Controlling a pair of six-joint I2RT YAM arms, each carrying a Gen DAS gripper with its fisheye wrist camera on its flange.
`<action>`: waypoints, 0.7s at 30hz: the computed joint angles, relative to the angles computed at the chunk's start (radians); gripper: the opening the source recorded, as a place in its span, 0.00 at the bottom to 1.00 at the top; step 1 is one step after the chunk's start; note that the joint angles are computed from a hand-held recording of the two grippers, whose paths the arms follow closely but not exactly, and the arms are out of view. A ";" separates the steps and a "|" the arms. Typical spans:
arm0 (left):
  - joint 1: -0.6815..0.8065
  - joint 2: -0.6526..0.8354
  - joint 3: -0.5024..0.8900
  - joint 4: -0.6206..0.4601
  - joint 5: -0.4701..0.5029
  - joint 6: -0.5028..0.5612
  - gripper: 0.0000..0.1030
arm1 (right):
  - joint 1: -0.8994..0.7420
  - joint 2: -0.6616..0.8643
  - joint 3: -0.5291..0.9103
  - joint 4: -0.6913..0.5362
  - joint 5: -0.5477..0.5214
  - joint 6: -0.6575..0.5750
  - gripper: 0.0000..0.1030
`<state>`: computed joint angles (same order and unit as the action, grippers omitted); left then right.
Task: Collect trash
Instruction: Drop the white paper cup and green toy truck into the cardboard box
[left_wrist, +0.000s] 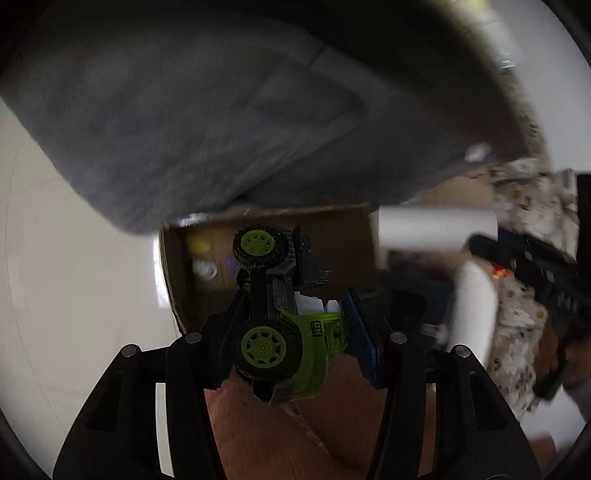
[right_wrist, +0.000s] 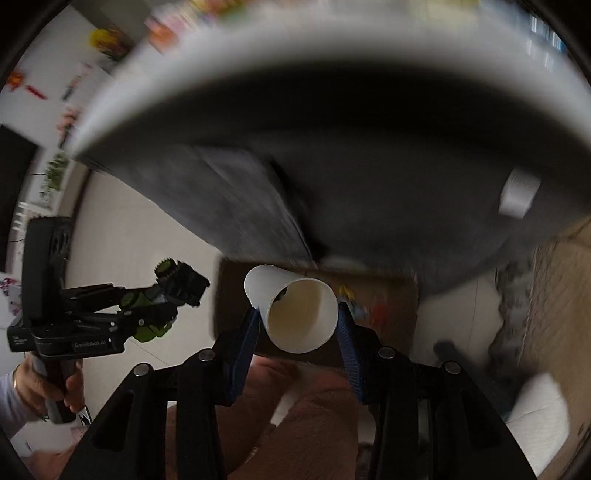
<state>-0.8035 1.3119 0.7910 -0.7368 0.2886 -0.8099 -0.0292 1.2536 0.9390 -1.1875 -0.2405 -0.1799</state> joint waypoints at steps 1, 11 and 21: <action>-0.001 0.081 -0.046 0.098 0.015 -0.013 0.50 | 0.019 0.022 -0.085 0.092 0.034 0.021 0.42; -0.020 0.787 0.101 0.219 0.056 0.065 0.71 | 0.046 0.426 -0.314 0.532 0.240 0.135 0.60; -0.027 0.483 0.138 -0.013 -0.016 0.011 0.71 | 0.037 0.173 -0.133 0.227 0.184 0.076 0.65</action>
<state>-0.8305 1.7947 0.9291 -0.7494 0.2722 -0.7993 0.0082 1.4264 0.8061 -0.9604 -0.0565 -0.1036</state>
